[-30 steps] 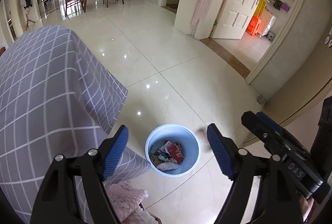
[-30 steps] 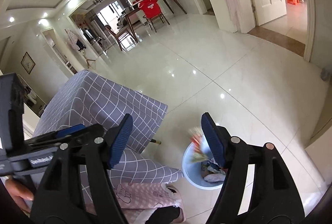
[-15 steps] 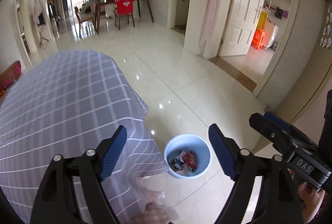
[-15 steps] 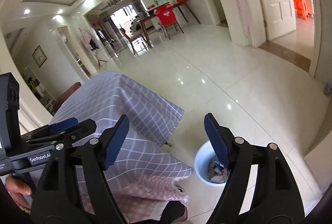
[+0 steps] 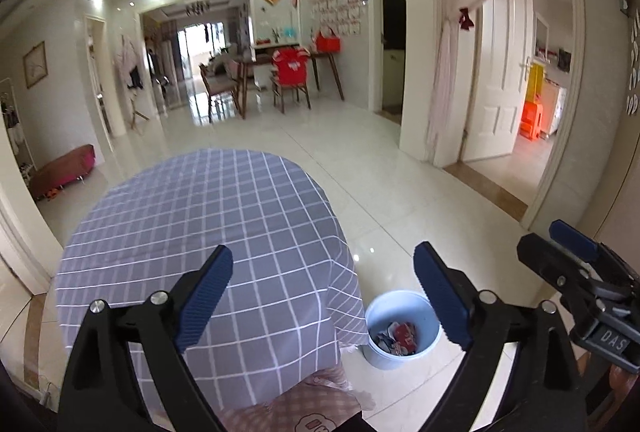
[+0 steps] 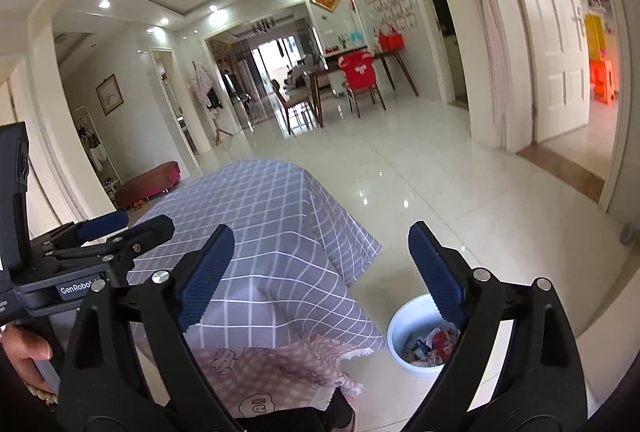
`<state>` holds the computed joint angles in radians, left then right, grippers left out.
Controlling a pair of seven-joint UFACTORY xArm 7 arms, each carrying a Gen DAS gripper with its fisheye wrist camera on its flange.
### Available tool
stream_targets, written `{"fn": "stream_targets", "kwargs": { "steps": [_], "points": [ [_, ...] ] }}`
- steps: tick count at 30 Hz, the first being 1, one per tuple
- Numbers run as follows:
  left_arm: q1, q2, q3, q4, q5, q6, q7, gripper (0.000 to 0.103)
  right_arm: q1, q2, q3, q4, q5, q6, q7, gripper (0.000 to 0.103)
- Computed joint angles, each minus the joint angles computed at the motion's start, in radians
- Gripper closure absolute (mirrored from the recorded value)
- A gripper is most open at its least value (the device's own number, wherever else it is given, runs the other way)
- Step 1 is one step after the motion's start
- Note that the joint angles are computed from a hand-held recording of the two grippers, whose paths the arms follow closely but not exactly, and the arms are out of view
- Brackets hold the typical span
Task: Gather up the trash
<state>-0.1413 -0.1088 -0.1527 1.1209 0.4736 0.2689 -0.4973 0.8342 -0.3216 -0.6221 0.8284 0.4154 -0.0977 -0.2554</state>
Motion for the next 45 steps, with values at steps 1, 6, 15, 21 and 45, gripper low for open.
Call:
{"fn": "stream_targets", "kwargs": {
  "steps": [1,6,15,21,45],
  "points": [
    [0.005,-0.02,-0.007,-0.008,0.024,0.005,-0.026,0.013,-0.051,-0.017,0.051,-0.017,-0.011,-0.006,0.008,0.013],
    [0.062,-0.151,-0.06,-0.1,0.113,-0.004,-0.116,0.009,-0.229,-0.101,0.225,-0.102,-0.087,-0.029,0.075,0.011],
    [0.135,-0.322,-0.152,-0.193,0.11,0.023,-0.125,0.009,-0.232,-0.248,0.223,-0.2,-0.19,-0.011,0.13,0.01],
    [0.195,-0.377,-0.224,-0.212,0.136,0.033,-0.144,0.009,-0.277,-0.277,0.258,-0.233,-0.206,-0.028,0.157,0.009],
    [0.266,-0.43,-0.269,-0.25,0.108,-0.002,-0.118,0.009,-0.319,-0.295,0.297,-0.273,-0.3,-0.063,0.245,0.009]
  ]
}}
